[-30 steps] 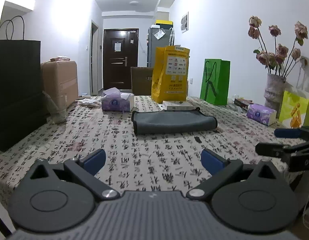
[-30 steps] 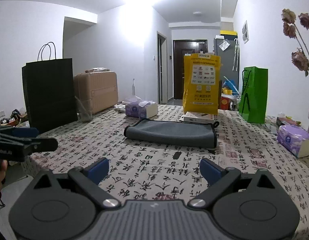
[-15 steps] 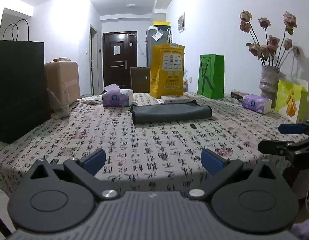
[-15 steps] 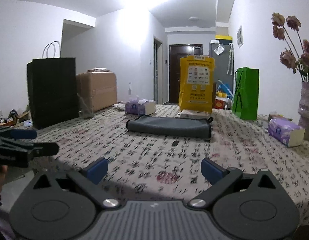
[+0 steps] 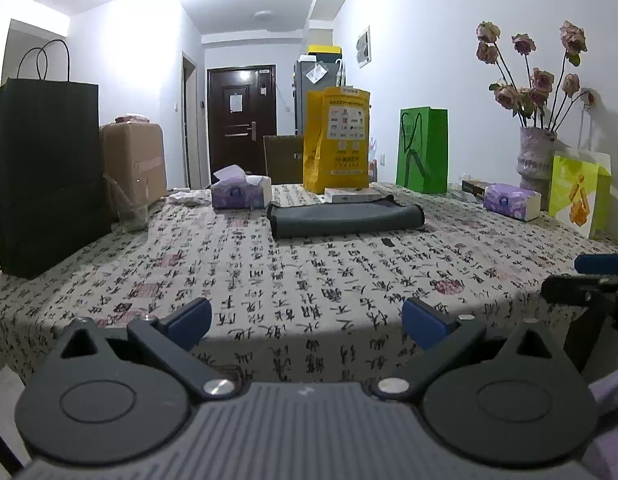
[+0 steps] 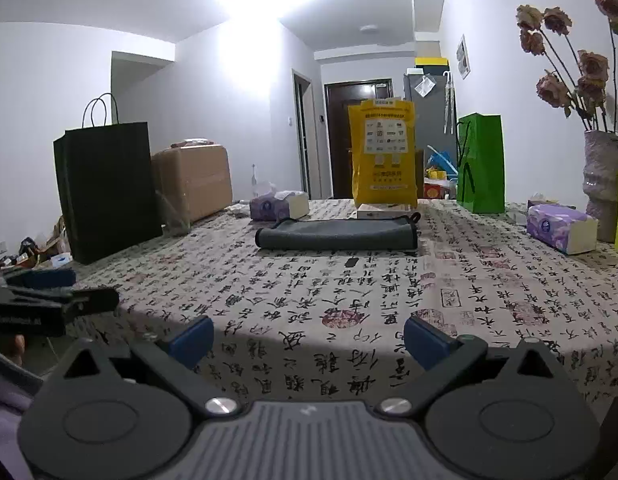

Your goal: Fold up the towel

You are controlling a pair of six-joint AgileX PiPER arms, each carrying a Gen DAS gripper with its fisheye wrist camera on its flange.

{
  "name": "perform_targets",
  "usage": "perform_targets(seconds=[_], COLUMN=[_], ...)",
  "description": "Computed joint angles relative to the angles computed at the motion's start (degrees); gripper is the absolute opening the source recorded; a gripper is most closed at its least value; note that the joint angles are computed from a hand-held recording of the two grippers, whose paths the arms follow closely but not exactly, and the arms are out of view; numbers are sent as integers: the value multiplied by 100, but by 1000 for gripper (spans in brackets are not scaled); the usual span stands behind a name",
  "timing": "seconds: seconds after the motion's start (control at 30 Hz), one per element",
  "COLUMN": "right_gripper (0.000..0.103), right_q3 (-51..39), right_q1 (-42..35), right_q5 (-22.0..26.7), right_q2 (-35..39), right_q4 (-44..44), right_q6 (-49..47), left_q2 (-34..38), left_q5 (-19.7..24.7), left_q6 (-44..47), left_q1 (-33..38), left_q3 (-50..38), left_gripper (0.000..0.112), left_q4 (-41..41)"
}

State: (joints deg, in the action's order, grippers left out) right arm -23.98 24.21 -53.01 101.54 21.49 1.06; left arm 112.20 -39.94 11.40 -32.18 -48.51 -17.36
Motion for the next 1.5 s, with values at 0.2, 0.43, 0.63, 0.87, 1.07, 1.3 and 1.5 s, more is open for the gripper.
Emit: perform_targets(seconds=[0.2, 0.43, 0.63, 0.87, 1.07, 1.3, 1.5], right_gripper=[102, 102, 102, 102, 102, 102, 102], right_q3=[137, 219, 338, 645, 899, 1056, 1061], right_q1=[328, 568, 629, 621, 699, 1011, 1017], right_q5=[-98, -166, -223, -531, -785, -768, -756], right_q2=[-83, -177, -242, -284, -338, -585, -605], right_q4=[323, 723, 765, 580, 729, 1284, 1265], right_q6=[-96, -266, -133, 285, 388, 221, 230], left_q2=[-85, -155, -238, -392, -481, -625, -628], left_q5=[-74, -322, -395, -278, -276, -109, -160], left_q6=[-86, -213, -282, -661, -719, -760, -771], left_q1=[-3, -20, -18, 202, 265, 354, 330], left_q3=[203, 399, 540, 731, 842, 941, 956], left_gripper=[103, 103, 103, 103, 103, 103, 103], left_q4=[-64, -77, -53, 494, 604, 719, 768])
